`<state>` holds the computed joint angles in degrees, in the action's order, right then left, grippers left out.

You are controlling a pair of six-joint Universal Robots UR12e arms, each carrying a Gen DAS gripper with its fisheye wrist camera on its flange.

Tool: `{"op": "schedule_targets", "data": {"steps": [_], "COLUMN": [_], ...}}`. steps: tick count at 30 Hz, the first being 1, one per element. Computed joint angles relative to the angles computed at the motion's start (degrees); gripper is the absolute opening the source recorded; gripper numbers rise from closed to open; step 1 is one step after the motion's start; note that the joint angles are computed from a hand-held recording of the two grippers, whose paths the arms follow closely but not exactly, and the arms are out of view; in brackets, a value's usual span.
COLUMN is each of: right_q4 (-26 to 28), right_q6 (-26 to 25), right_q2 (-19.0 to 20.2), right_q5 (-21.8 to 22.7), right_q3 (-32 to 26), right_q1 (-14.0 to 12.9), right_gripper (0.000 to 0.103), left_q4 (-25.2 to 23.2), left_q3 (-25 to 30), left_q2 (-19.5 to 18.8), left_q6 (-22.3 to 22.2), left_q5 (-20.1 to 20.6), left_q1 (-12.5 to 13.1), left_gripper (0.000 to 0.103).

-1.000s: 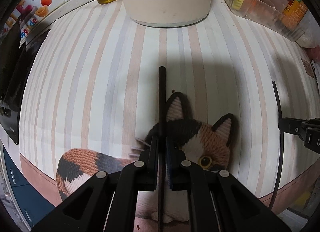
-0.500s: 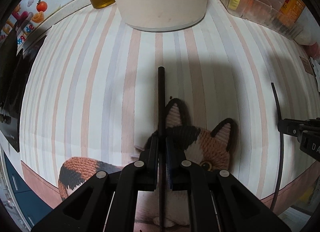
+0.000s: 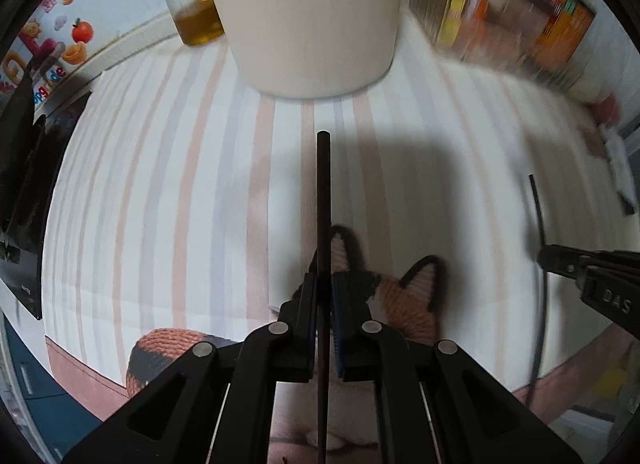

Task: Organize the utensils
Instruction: 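Lift both held dark chopsticks up toward the beige holder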

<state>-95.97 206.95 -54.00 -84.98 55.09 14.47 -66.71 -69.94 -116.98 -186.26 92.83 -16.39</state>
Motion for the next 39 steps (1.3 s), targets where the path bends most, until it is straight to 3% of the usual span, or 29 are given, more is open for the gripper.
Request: {"op": "schedule_targets", "data": {"steps": [16, 32, 35, 39], "right_q4": [-13.19, -22.05, -20.09, -18.72], "right_q6": [0.52, -1.57, -2.12, 5.97], "right_q2": [-3.52, -1.02, 0.43, 0.26], "right_q5": [-1.00, -5.72, -2.41, 3.15], "right_q3": [0.42, -8.05, -11.30, -9.40], "right_q1": [1.01, 1.31, 0.43, -1.74], "right_gripper": [0.004, 0.000, 0.000, 0.000], "left_q4": [8.96, 18.37, 19.60, 20.27], "left_q3": [0.14, 3.96, 5.56, 6.30], "left_q2": [3.46, 3.54, 2.79, 1.95], "left_q6": [-0.14, -2.47, -2.68, -2.83], "left_q5": [-3.70, -3.95, -3.25, 0.27], "left_q1": [1.05, 2.20, 2.27, 1.95], "left_gripper": [0.004, 0.004, 0.004, 0.004]}}
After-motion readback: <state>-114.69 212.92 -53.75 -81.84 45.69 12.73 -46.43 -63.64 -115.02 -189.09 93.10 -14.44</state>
